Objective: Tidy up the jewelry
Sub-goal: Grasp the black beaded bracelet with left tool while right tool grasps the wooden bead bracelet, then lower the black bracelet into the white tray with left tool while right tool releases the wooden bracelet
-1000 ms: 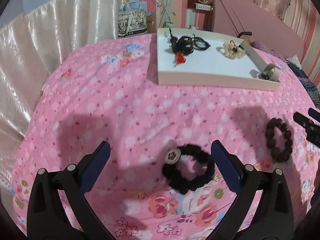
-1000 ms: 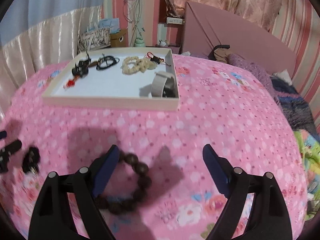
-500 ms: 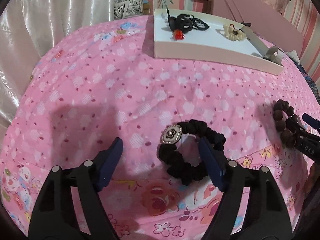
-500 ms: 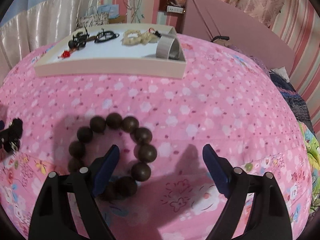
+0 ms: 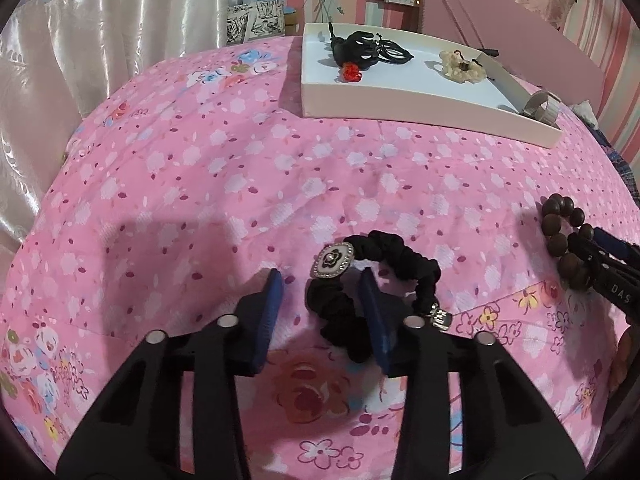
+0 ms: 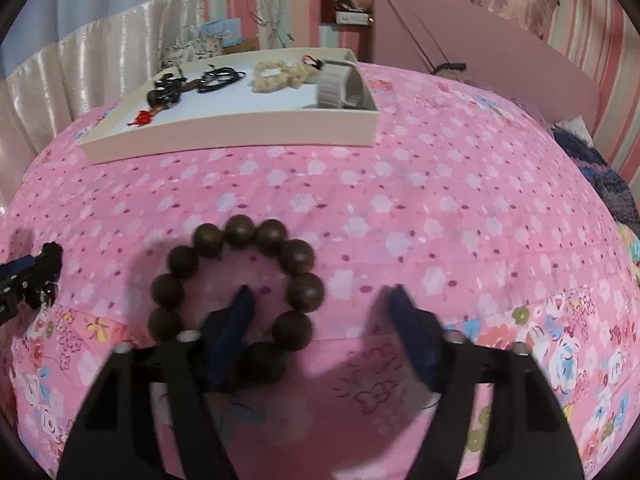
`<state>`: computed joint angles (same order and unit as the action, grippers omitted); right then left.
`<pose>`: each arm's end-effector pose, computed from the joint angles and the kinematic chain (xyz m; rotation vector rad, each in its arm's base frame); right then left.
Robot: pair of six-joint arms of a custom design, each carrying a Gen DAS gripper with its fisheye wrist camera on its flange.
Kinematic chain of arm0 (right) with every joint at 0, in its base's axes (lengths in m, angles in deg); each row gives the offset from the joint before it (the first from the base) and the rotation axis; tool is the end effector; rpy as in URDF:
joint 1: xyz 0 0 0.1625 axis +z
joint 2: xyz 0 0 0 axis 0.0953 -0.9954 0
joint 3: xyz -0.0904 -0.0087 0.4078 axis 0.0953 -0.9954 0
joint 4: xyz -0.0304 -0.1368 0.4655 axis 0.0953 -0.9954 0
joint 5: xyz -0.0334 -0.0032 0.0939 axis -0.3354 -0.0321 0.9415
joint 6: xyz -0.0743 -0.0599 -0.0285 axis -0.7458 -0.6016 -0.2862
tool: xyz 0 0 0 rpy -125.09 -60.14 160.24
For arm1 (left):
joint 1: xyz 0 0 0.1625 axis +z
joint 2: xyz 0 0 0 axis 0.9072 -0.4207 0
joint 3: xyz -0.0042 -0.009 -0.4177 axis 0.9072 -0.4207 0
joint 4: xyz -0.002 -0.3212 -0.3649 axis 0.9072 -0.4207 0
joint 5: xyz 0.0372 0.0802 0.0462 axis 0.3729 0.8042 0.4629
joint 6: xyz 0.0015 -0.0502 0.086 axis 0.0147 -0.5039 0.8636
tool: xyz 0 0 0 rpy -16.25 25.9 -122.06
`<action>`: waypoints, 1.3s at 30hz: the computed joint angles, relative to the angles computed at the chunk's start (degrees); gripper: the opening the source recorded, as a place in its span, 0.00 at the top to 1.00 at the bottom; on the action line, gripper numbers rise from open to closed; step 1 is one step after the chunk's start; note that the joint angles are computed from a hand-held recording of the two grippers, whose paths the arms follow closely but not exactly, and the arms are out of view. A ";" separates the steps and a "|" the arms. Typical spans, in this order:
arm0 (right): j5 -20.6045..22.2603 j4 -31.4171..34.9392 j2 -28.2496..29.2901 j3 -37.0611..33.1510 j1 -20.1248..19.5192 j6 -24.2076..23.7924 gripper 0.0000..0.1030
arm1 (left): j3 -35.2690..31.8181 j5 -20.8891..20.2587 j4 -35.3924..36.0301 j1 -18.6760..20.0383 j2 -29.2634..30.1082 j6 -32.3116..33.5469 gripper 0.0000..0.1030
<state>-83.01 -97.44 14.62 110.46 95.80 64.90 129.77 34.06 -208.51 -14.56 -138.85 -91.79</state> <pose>0.1841 -0.6388 0.2529 0.0136 -2.1620 0.8356 -0.3004 -0.6898 0.1199 0.5507 2.3247 -0.6132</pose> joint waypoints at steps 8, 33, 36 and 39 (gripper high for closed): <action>0.37 -2.17 0.71 -0.06 0.57 -1.13 0.81 | 0.16 0.21 -0.10 -0.13 -0.07 -0.41 0.79; 2.13 -4.63 2.15 -4.84 2.70 -6.75 0.82 | -6.90 -0.46 -0.62 -1.52 2.88 2.69 0.87; 2.47 -4.51 2.73 -6.29 3.01 -7.24 0.82 | -8.94 -0.47 -1.33 -1.87 3.82 3.61 0.87; 2.63 -4.69 3.55 -8.18 3.16 -8.08 0.82 | -11.44 -0.83 -1.53 -1.99 5.19 4.64 0.87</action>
